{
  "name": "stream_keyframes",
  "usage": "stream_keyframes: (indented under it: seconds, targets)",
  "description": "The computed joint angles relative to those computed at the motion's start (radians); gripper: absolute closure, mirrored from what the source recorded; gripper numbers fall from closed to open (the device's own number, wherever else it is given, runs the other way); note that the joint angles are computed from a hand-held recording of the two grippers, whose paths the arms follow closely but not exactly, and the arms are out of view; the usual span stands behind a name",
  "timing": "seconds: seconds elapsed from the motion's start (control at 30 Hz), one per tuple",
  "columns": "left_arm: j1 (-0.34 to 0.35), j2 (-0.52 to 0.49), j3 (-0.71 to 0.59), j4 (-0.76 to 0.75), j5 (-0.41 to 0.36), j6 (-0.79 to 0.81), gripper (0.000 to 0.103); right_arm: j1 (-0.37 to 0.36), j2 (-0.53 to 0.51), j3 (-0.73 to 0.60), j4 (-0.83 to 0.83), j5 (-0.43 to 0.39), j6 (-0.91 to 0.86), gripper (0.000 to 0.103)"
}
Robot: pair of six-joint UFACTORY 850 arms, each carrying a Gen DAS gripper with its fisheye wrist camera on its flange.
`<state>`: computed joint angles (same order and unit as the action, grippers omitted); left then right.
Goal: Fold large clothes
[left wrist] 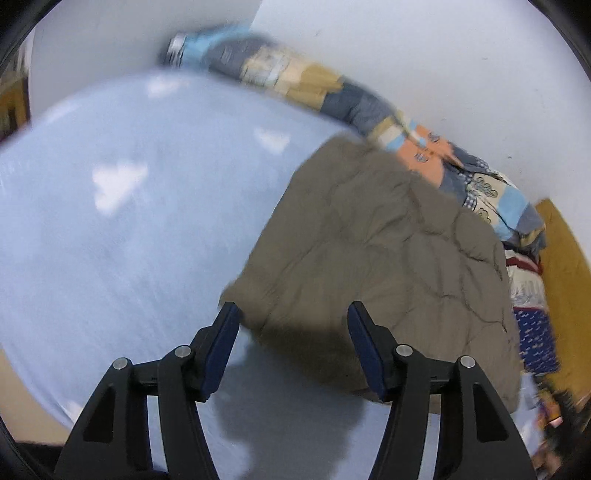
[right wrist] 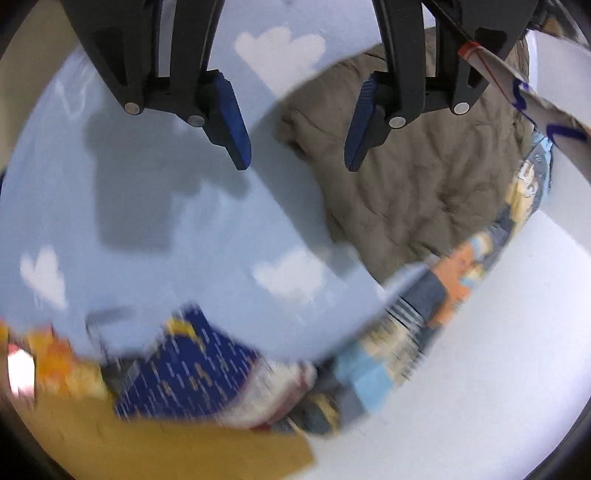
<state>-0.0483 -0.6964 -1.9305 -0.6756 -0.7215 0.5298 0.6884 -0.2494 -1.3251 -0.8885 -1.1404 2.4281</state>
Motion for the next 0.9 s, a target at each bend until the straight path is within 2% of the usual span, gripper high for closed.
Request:
stream_keyframes:
  seconds: [0.07,0.1,0.13,0.17,0.2,0.27,0.33,0.37,0.43,0.53,0.63,0.7,0.8,0.9]
  targets:
    - [-0.011,0.065,0.075,-0.058,0.131,0.097,0.042,0.005,-0.037,-0.060,-0.046,-0.030,-0.086,0.045]
    - [-0.016,0.081,0.093,-0.098,0.169,0.156,0.038,0.005,-0.063,-0.096,-0.076,-0.021,-0.137,0.045]
    - [-0.029,0.100,0.117,-0.150,0.214,0.251,0.034,0.001,-0.083,-0.122,-0.108,0.021,-0.183,0.045]
    - [-0.047,0.106,0.122,-0.160,0.237,0.318,0.034,-0.005,-0.096,-0.137,-0.123,0.060,-0.217,0.045]
    - [-0.062,0.105,0.120,-0.160,0.238,0.355,0.034,-0.015,-0.125,-0.174,-0.133,0.106,-0.276,0.045]
    - [-0.098,0.074,0.090,-0.164,0.189,0.446,0.034,-0.034,-0.188,-0.256,-0.133,0.160,-0.386,0.045]
    - [-0.124,0.051,0.077,-0.146,0.182,0.458,0.034,-0.057,-0.253,-0.340,-0.138,0.219,-0.491,0.047]
    - [-0.136,0.031,0.059,-0.131,0.167,0.455,0.034,-0.056,-0.280,-0.374,-0.143,0.217,-0.520,0.047]
    - [-0.163,0.004,0.047,-0.047,0.190,0.409,0.034,-0.065,-0.360,-0.474,-0.121,0.218,-0.645,0.047]
    - [-0.179,-0.058,-0.016,0.095,0.156,0.286,0.033,-0.080,-0.452,-0.577,-0.022,0.195,-0.794,0.047]
    - [-0.180,-0.098,-0.056,0.130,0.127,0.231,0.030,-0.112,-0.489,-0.595,0.090,0.220,-0.864,0.047]
    - [-0.194,-0.108,-0.065,0.166,0.150,0.206,0.030,-0.124,-0.503,-0.602,0.121,0.225,-0.885,0.046]
    - [-0.193,-0.093,-0.039,0.118,0.178,0.239,0.030,-0.131,-0.509,-0.610,0.133,0.218,-0.891,0.045]
    - [-0.187,-0.052,0.011,0.086,0.219,0.256,0.030,-0.118,-0.462,-0.568,0.094,0.236,-0.831,0.045]
